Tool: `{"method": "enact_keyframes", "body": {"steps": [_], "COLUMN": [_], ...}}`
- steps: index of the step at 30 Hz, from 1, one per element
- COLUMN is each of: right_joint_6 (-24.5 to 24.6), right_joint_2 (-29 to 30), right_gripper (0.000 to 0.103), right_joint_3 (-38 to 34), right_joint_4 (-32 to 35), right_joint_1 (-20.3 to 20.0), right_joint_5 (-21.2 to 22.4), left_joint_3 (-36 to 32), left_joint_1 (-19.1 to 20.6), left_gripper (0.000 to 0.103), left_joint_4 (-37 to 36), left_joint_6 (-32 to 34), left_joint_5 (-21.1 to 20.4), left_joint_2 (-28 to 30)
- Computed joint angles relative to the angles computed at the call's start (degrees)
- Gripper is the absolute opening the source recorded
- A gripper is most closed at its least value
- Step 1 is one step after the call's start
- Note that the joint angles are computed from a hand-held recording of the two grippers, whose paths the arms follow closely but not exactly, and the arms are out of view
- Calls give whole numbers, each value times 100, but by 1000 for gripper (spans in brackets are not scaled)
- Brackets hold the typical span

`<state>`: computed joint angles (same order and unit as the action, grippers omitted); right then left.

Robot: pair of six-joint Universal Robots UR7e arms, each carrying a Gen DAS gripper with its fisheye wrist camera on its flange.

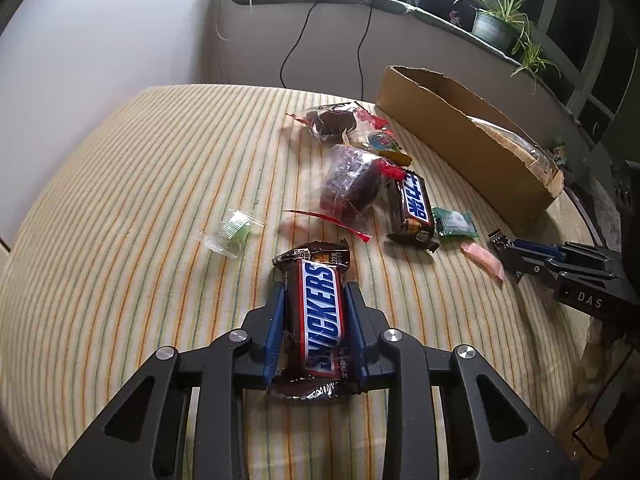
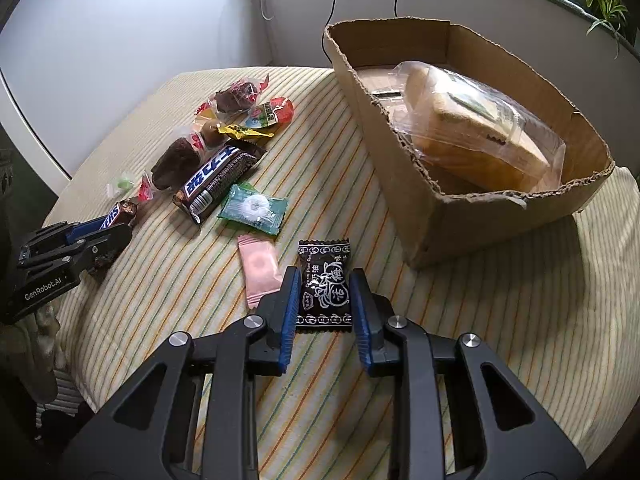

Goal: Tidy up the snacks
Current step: 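Carry the Snickers bar and black candy into the box and open both tools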

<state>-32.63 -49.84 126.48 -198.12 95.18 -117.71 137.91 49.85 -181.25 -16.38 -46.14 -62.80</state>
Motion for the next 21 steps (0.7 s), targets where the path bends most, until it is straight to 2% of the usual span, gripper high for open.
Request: {"method": "enact_keyframes", "body": {"steps": [12, 21], "right_joint_6": [61, 37], "right_joint_2": [-246, -625], "right_gripper": [26, 26], "right_joint_3": [197, 350], "right_joint_4": [3, -3], "right_joint_1": [6, 170], "right_joint_5": [277, 576], "left_joint_3": [97, -260], "left_joint_1": [-159, -227], "left_gripper": [27, 27], "left_joint_4": [-169, -283], "left_joint_6": [32, 431], "left_joint_5": [-77, -244], "left_joint_2": [-184, -63]}}
